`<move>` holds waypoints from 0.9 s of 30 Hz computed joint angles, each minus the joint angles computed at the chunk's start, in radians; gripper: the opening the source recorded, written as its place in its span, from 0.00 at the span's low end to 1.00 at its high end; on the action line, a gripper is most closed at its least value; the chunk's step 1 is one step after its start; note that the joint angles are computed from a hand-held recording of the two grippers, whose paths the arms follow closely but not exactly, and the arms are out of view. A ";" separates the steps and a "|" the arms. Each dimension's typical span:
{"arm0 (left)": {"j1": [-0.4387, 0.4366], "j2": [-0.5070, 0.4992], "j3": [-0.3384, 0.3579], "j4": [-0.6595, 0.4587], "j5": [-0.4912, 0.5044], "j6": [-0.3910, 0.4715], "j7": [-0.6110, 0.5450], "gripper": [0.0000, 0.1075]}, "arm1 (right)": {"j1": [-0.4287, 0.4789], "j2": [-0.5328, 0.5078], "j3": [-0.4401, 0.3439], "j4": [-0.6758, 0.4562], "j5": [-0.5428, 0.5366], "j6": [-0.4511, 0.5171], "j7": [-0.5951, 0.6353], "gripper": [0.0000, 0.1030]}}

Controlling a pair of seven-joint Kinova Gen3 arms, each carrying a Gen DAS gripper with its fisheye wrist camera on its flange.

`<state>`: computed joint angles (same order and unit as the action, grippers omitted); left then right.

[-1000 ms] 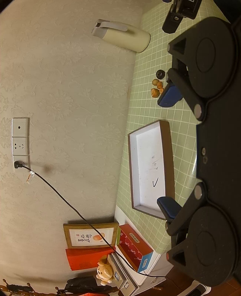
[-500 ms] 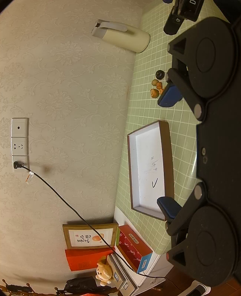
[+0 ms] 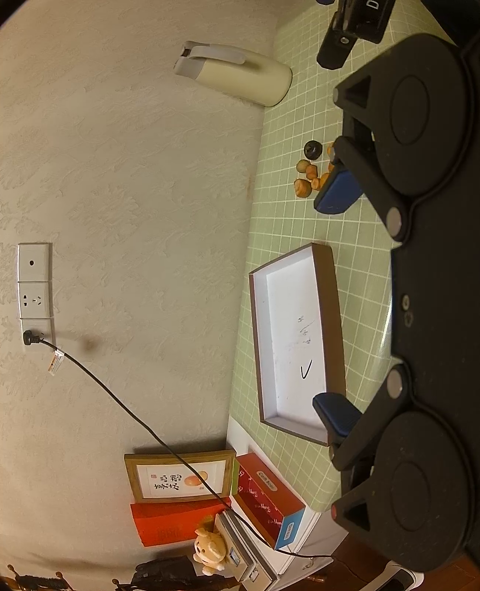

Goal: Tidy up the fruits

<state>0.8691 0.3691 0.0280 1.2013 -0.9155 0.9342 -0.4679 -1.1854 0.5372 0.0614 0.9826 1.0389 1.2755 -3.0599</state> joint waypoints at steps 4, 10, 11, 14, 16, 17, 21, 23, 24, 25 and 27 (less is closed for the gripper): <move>0.003 0.009 -0.002 -0.003 0.000 0.000 -0.001 0.90 | 0.003 0.000 0.000 0.011 0.000 0.001 -0.006 1.00; 0.007 0.011 -0.006 -0.002 0.000 0.001 0.005 0.90 | 0.005 -0.005 -0.003 0.017 0.001 0.000 -0.011 1.00; 0.007 0.009 -0.005 0.001 0.000 -0.001 0.005 0.90 | 0.005 -0.006 -0.004 0.019 0.002 -0.001 -0.012 1.00; 0.007 0.007 -0.005 0.003 -0.003 -0.003 0.008 0.90 | 0.006 -0.002 -0.006 0.010 -0.001 0.003 -0.005 1.00; 0.009 0.007 -0.006 0.004 -0.008 -0.004 0.012 0.90 | 0.004 -0.004 -0.005 0.014 0.001 0.000 -0.008 1.00; 0.008 0.006 -0.005 0.005 -0.008 -0.005 0.011 0.90 | 0.004 -0.003 -0.005 0.013 0.001 0.001 -0.008 1.00; 0.009 0.007 -0.005 0.006 -0.014 -0.007 0.013 0.90 | 0.004 -0.003 -0.005 0.013 0.000 0.001 -0.010 1.00; 0.009 0.006 -0.005 0.010 -0.015 -0.008 0.014 0.90 | 0.004 -0.002 -0.004 0.012 -0.001 0.002 -0.010 1.00; 0.009 0.007 -0.004 0.009 -0.015 -0.007 0.014 0.90 | 0.005 -0.003 -0.005 0.012 -0.002 0.001 -0.009 1.00; 0.009 0.007 -0.004 0.009 -0.015 -0.007 0.014 0.90 | 0.004 -0.002 -0.005 0.011 -0.001 0.002 -0.009 1.00; 0.008 0.007 -0.003 0.007 -0.014 -0.006 0.010 0.90 | 0.004 -0.003 -0.004 0.011 -0.002 0.002 -0.007 1.00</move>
